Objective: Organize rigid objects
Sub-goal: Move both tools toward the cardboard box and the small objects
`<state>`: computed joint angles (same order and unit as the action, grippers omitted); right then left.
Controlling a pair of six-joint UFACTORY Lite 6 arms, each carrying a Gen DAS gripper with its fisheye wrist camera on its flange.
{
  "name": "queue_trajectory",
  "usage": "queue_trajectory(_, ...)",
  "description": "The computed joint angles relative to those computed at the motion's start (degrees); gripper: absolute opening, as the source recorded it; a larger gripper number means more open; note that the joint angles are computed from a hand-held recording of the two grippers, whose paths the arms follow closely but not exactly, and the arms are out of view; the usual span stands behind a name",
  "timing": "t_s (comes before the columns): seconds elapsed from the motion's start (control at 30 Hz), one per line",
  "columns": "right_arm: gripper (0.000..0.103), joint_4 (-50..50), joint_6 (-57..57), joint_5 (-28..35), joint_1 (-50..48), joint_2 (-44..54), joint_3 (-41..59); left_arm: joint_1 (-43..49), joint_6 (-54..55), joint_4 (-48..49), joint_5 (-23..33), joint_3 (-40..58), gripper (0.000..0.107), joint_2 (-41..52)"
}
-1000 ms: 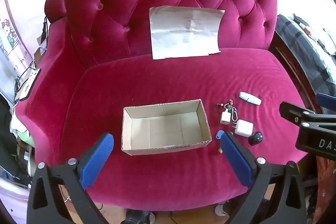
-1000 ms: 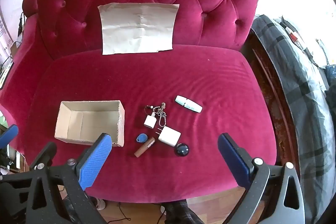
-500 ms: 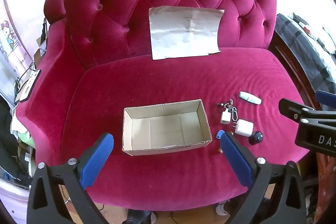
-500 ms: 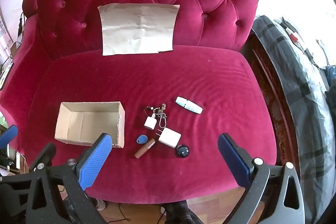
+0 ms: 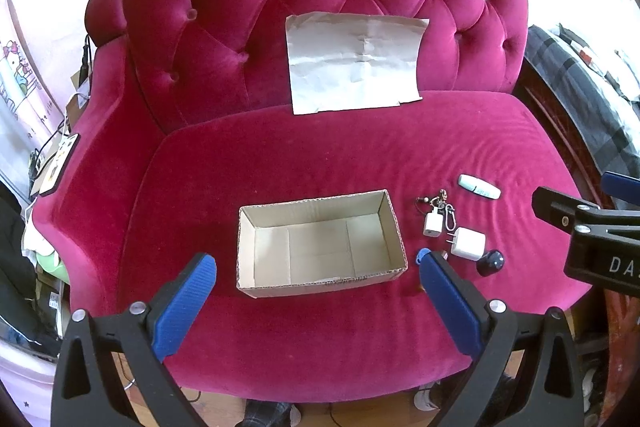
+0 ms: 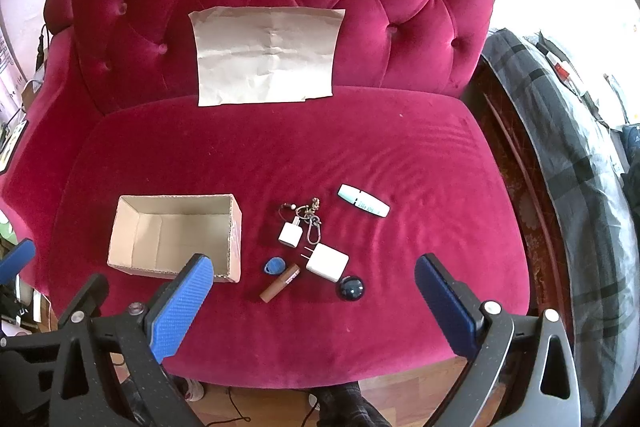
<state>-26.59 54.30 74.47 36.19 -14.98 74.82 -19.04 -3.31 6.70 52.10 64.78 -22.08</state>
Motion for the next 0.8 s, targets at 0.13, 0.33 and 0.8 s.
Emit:
queue_trajectory(0.13, 0.103, -0.27, 0.15, 0.01, 0.14, 0.41, 0.04, 0.75, 0.92, -0.06, -1.11, -0.69, 0.103, 0.32)
queue_trajectory(0.33, 0.103, -0.31, 0.33, -0.46, 0.11, 0.68, 0.09, 2.05, 1.66, -0.47, -1.92, -1.48, 0.103, 0.08)
queue_trajectory(0.8, 0.103, -1.32, 1.02, -0.92, 0.40, 0.43, -1.10, 3.17, 3.61, -1.77, -2.39, -1.33, 0.103, 0.27)
